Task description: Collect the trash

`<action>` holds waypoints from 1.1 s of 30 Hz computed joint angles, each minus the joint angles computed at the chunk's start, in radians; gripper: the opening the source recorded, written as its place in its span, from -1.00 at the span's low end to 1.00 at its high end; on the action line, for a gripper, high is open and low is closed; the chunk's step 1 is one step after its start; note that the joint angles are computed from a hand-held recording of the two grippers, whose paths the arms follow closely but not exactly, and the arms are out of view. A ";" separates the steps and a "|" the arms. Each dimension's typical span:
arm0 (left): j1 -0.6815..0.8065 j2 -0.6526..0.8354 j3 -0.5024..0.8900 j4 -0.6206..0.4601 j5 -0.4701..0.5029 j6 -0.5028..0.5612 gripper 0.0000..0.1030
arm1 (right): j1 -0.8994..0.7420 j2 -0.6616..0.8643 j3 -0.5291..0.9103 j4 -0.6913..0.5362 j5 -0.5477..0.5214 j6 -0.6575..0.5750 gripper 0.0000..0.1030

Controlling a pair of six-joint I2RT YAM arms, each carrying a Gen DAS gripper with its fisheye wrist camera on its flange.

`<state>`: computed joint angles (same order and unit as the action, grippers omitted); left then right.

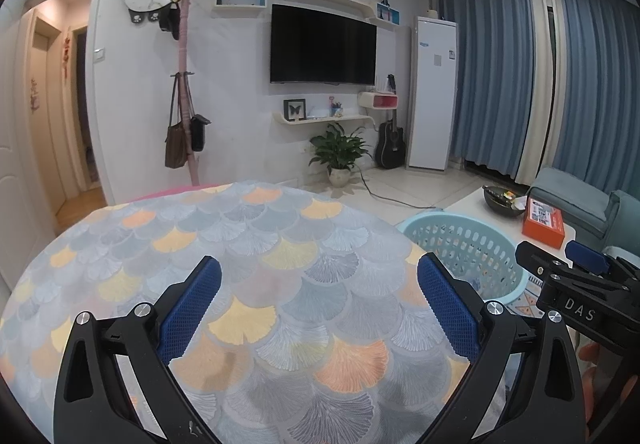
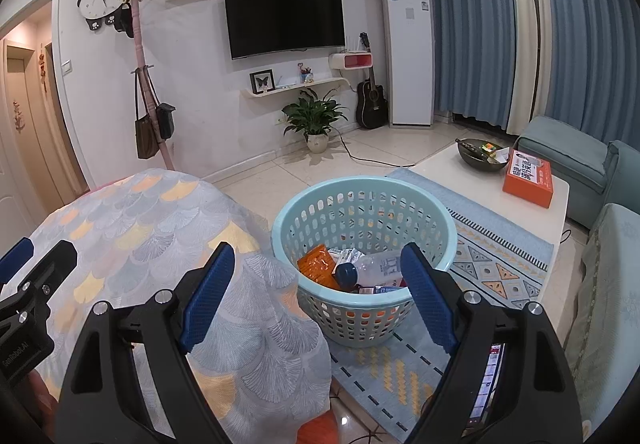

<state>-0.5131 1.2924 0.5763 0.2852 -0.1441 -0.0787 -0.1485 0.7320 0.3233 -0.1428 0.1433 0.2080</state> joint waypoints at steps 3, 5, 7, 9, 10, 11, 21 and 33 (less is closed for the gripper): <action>-0.001 0.000 0.000 0.000 -0.001 -0.001 0.85 | 0.016 -0.006 -0.002 -0.001 0.014 0.005 0.57; -0.001 -0.001 0.000 -0.001 -0.002 -0.003 0.85 | 0.017 -0.010 -0.003 -0.002 0.014 0.004 0.57; -0.002 -0.002 0.002 -0.004 -0.001 -0.005 0.85 | 0.019 -0.013 -0.004 -0.004 0.016 0.006 0.57; -0.004 -0.005 0.003 -0.008 -0.002 -0.004 0.85 | 0.020 -0.012 -0.003 -0.005 0.017 0.007 0.57; -0.005 -0.006 0.002 -0.007 -0.004 -0.004 0.85 | 0.020 -0.012 -0.002 -0.005 0.015 0.007 0.57; -0.005 -0.006 0.002 -0.006 -0.005 -0.004 0.85 | 0.020 -0.012 -0.002 -0.005 0.015 0.007 0.57; -0.007 -0.006 0.000 -0.003 -0.009 0.002 0.85 | 0.017 -0.014 -0.002 -0.009 0.011 0.007 0.57; -0.040 -0.024 -0.010 0.010 -0.039 0.015 0.85 | 0.052 -0.104 0.000 -0.087 0.049 0.009 0.61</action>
